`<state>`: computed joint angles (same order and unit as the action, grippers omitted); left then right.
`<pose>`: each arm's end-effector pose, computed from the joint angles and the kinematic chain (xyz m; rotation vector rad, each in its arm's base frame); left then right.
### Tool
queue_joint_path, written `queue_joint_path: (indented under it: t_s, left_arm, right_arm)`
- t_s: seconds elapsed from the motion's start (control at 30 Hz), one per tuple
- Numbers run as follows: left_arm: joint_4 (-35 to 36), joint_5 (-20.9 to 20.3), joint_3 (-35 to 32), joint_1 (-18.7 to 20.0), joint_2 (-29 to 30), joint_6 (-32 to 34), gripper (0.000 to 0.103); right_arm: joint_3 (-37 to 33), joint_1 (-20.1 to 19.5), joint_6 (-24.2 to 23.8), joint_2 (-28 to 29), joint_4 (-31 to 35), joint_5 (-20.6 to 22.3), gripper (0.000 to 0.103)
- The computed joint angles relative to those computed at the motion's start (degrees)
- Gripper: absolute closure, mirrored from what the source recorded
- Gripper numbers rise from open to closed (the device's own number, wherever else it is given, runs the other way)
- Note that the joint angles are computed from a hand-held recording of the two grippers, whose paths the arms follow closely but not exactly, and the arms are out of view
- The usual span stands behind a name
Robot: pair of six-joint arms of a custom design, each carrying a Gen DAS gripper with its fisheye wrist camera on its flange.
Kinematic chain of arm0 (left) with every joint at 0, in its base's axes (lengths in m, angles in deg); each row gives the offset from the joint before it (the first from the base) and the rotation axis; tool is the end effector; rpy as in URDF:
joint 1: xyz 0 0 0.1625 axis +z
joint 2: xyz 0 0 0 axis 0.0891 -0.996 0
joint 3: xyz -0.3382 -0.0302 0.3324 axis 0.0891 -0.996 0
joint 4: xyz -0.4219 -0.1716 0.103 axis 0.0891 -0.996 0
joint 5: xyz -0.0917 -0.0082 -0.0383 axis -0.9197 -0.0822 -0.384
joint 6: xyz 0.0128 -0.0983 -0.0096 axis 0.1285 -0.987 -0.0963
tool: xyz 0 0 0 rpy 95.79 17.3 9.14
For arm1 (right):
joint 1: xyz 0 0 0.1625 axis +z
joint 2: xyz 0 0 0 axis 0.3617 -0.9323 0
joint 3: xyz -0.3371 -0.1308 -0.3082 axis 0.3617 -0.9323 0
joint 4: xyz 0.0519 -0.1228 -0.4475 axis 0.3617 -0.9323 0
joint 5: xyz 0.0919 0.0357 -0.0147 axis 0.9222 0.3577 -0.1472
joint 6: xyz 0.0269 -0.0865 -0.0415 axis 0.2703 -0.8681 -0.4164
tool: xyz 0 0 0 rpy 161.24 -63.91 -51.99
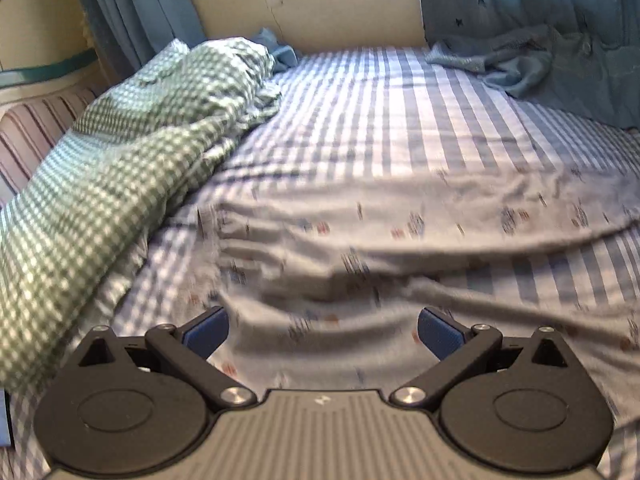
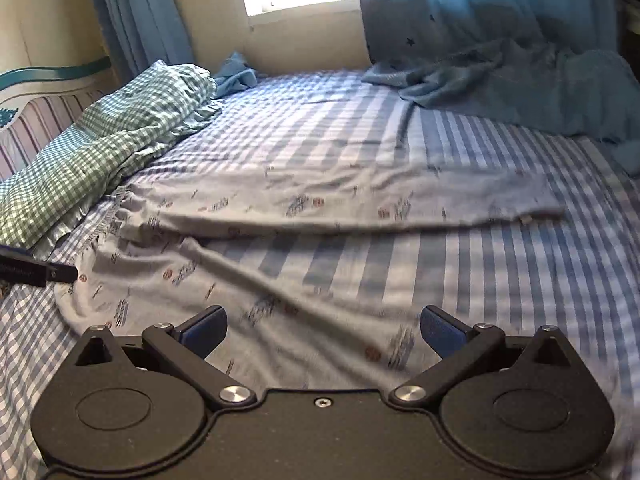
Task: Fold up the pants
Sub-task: 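Grasp the waistband corners with the left and right grippers, then lift the waistband with both grippers and carry it over toward the cuffs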
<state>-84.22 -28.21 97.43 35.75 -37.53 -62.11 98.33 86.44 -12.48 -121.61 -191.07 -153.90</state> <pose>-0.2187 -0.4743 0.2549 0.6928 2.1301 -0.6341 0.1799 -0.3330 0.2303 0.2866 -2.3417 0.9550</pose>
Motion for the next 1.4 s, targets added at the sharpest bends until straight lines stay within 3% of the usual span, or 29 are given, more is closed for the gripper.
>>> queue_joint_path:
  t_s: [0.1, 0.2, 0.33, 0.5, 0.6, 0.63, 0.67, 0.77, 0.8, 0.83, 0.9, 0.97, 1.1, 1.23, 1.4]
  left_arm:
    - [-17.91, -0.11, -7.58, 5.51, 9.91, 18.00, 0.000]
    - [-29.85, -7.87, -15.92, 11.31, 18.74, 36.00, 0.000]
    - [-27.73, -17.50, -25.81, 17.11, 27.78, 48.46, 0.000]
    - [-9.68, -23.95, -35.56, 21.58, 34.45, 52.04, 0.001]
    - [-6.44, -22.29, -37.64, 22.96, 36.88, 55.80, 0.009]
    - [-3.49, -21.94, -38.46, 23.51, 37.22, 55.62, 0.019]
    - [0.37, -22.22, -39.91, 24.02, 37.62, 54.38, 0.022]
    - [9.83, -26.83, -44.13, 25.55, 38.08, 49.12, 0.043]
    - [10.32, -27.18, -44.12, 25.62, 37.97, 48.99, 0.055]
    - [10.05, -26.99, -43.74, 25.50, 37.70, 49.91, 0.077]
    - [9.25, -25.99, -42.34, 25.01, 37.17, 50.55, 0.101]
    - [6.49, -23.61, -40.34, 23.77, 36.77, 51.35, 0.103]
    - [-5.23, -20.26, -34.56, 21.01, 35.26, 55.94, 0.103]
    - [-11.50, -17.93, -38.23, 20.82, 38.34, 56.52, 0.103]
    - [-7.75, -16.39, -44.66, 22.74, 42.94, 52.92, 0.103]
  right_arm:
    - [-7.44, -7.69, -10.48, -2.00, 9.55, 8.86, 0.000]
    - [-15.66, -12.59, -17.80, 0.95, 16.99, 13.77, 0.000]
    - [-26.55, -17.04, -23.81, 9.05, 22.93, 15.71, 0.001]
    - [-38.17, -19.88, -28.08, 18.41, 31.21, 17.81, 0.001]
    - [-43.02, -21.16, -28.55, 21.49, 35.80, 19.50, 0.005]
    - [-44.24, -21.67, -28.19, 21.98, 37.63, 20.82, 0.015]
    - [-45.39, -22.18, -27.88, 22.19, 40.08, 22.26, 0.024]
    - [-47.60, -22.15, -31.27, 23.13, 45.57, 21.33, 0.025]
    - [-48.16, -21.96, -32.79, 23.42, 47.50, 20.50, 0.025]
    - [-47.98, -21.75, -34.54, 23.58, 47.23, 19.69, 0.028]
    - [-46.98, -21.23, -37.21, 23.63, 44.74, 18.37, 0.049]
    - [-46.63, -20.87, -36.44, 23.44, 44.56, 18.10, 0.103]
    - [-44.31, -18.92, -41.80, 23.44, 38.47, 14.43, 0.103]
    - [-45.01, -17.69, -43.63, 23.93, 32.11, 13.89, 0.103]
    - [-51.02, -17.59, -40.31, 30.10, 28.60, 8.12, 0.103]
